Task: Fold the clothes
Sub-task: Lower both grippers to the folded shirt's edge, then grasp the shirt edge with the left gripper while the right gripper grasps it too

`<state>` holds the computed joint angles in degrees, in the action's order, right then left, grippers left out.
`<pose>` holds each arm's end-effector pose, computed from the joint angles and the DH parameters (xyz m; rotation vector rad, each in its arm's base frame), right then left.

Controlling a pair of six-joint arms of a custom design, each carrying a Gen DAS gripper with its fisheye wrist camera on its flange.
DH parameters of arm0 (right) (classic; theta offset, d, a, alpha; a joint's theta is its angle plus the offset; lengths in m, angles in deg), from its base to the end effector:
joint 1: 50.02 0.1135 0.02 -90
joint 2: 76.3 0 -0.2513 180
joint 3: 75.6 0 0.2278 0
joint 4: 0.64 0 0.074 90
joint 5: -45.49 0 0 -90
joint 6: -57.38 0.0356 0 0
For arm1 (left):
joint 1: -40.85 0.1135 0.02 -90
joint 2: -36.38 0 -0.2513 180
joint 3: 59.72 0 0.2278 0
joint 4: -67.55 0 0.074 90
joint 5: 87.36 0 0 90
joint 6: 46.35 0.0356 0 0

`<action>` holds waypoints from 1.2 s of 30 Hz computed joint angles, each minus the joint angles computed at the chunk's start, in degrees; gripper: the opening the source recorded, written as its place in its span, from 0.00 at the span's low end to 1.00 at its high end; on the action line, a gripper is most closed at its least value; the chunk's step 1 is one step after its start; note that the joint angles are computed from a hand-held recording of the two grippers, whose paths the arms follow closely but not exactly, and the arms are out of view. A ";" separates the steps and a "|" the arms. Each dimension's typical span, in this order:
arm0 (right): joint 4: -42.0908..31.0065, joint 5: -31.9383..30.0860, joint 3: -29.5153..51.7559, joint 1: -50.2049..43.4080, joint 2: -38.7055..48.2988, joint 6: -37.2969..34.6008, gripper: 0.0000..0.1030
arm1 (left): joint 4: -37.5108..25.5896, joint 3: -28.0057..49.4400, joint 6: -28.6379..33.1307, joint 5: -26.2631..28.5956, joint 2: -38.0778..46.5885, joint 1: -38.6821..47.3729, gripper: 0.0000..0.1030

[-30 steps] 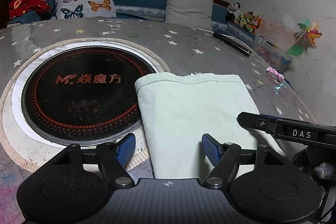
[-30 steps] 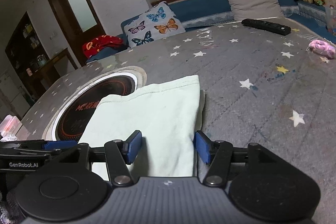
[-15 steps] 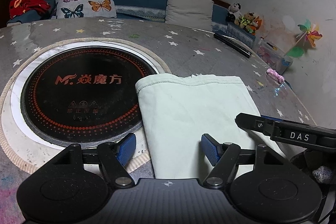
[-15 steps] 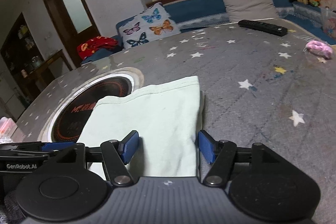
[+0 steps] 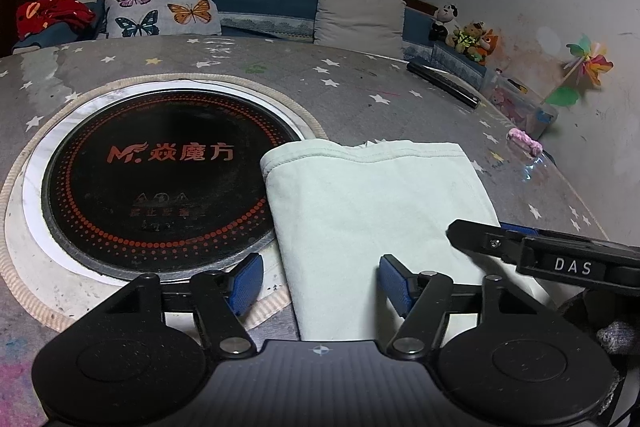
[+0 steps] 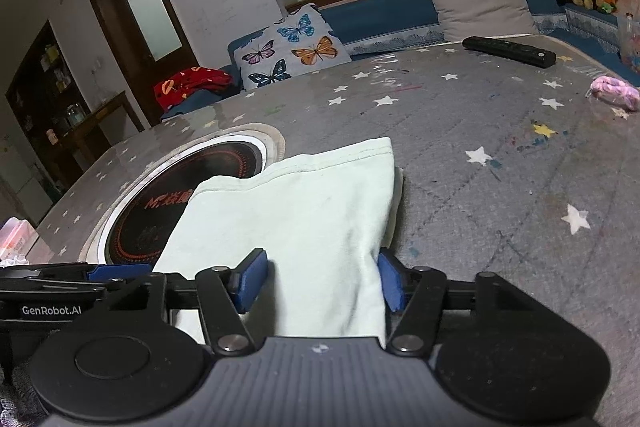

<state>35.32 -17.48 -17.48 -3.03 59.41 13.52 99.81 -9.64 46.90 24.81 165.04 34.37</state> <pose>0.2355 0.2287 -0.0037 0.2226 2.2161 0.3562 0.2926 -0.0467 0.0091 0.3829 2.3242 -0.4864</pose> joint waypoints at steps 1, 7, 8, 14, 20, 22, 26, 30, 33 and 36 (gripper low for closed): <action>0.55 0.24 -0.52 -0.22 -0.13 0.52 0.55 | -0.06 0.05 -0.13 0.14 0.02 0.16 0.62; 2.43 -0.06 -1.22 -0.62 0.51 0.27 0.54 | 1.08 -0.47 -0.53 -1.26 0.13 -0.45 0.62; 2.64 -0.55 -0.99 -0.54 0.67 -0.04 0.51 | 1.16 -0.49 -0.58 -1.26 0.17 -0.45 0.62; 6.21 -2.49 -1.31 -0.96 1.96 0.85 0.31 | -0.05 -0.01 -0.56 -0.38 0.01 -0.15 0.52; 11.18 -2.04 -4.55 -0.36 1.81 2.42 0.18 | -2.08 0.32 -0.80 0.80 -0.74 -1.35 0.14; 12.33 -1.00 -5.95 0.27 1.21 2.58 0.16 | -1.83 -0.01 -0.99 0.53 -1.15 -2.11 0.10; 15.11 1.30 -9.84 1.08 -0.52 3.05 0.15 | -1.82 -0.73 -1.44 0.24 -2.66 -4.37 0.08; 16.82 3.61 -14.11 1.32 -3.25 2.86 0.13 | -1.55 -1.36 -2.38 -0.70 -4.58 -8.01 0.08; 17.29 5.26 -17.53 0.81 -6.16 2.03 0.13 | -2.80 -0.23 -3.19 -2.33 -5.65 -11.49 0.08; 17.61 6.49 -20.57 -0.29 -9.10 0.91 0.13 | -4.22 1.53 -4.36 -3.85 -6.41 -14.61 0.07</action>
<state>52.93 -10.98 -38.06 -3.33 50.31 14.43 95.59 -8.11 42.53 20.97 158.64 19.77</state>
